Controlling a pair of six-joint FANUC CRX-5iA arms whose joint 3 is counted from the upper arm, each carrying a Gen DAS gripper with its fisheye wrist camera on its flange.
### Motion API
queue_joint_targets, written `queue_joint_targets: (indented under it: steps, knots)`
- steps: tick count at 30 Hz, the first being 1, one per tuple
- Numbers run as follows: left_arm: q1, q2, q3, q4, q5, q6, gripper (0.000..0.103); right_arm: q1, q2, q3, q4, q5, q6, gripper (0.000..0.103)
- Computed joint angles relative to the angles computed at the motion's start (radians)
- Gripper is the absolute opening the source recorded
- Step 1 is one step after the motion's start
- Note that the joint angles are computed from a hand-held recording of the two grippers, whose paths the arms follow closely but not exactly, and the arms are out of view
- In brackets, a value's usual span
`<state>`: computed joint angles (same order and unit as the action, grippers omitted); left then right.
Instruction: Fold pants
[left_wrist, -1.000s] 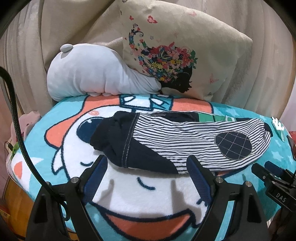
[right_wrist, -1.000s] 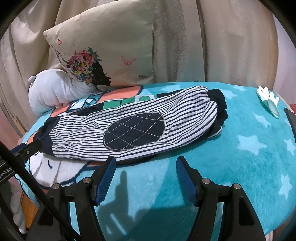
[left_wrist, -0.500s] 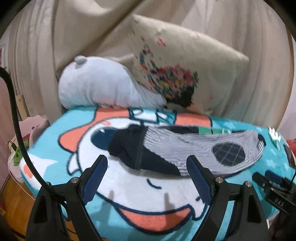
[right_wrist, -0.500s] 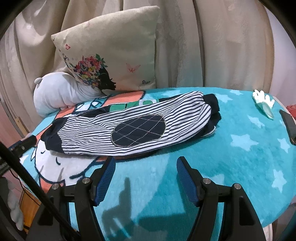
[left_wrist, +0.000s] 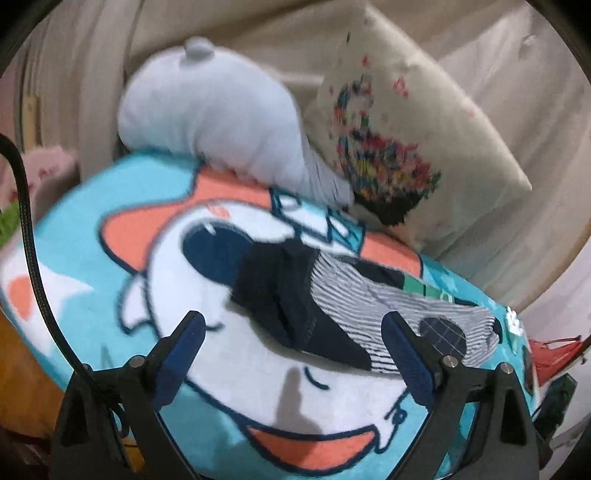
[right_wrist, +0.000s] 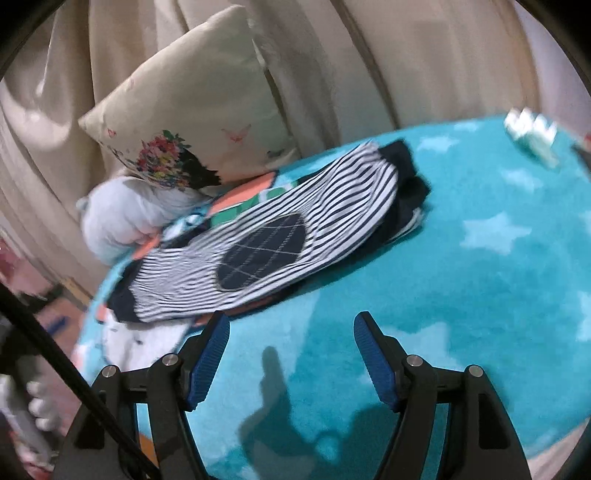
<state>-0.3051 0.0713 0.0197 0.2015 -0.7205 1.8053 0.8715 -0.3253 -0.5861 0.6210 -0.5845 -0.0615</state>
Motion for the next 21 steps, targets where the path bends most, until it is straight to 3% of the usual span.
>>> queue_joint_targets:
  steps: [3, 7, 9, 14, 21]
  knots:
    - [0.005, 0.051, -0.014, 0.155, -0.010, -0.098, 0.096, -0.053, -0.005, -0.019, -0.085, 0.128, 0.036, 0.074]
    - [0.002, 0.111, -0.002, 0.288, -0.038, -0.175, 0.095, -0.088, -0.007, -0.040, -0.118, 0.212, 0.042, 0.074]
    - [0.000, 0.135, 0.001, 0.357, -0.037, -0.220, 0.088, -0.096, -0.010, -0.052, -0.106, 0.236, 0.031, 0.074]
    - [-0.005, 0.176, 0.055, 0.340, -0.067, -0.202, 0.079, -0.105, -0.016, -0.058, -0.124, 0.252, 0.044, 0.074]
    - [0.018, 0.112, -0.049, 0.472, -0.047, -0.264, 0.079, -0.111, -0.020, -0.053, -0.165, 0.255, 0.087, 0.074]
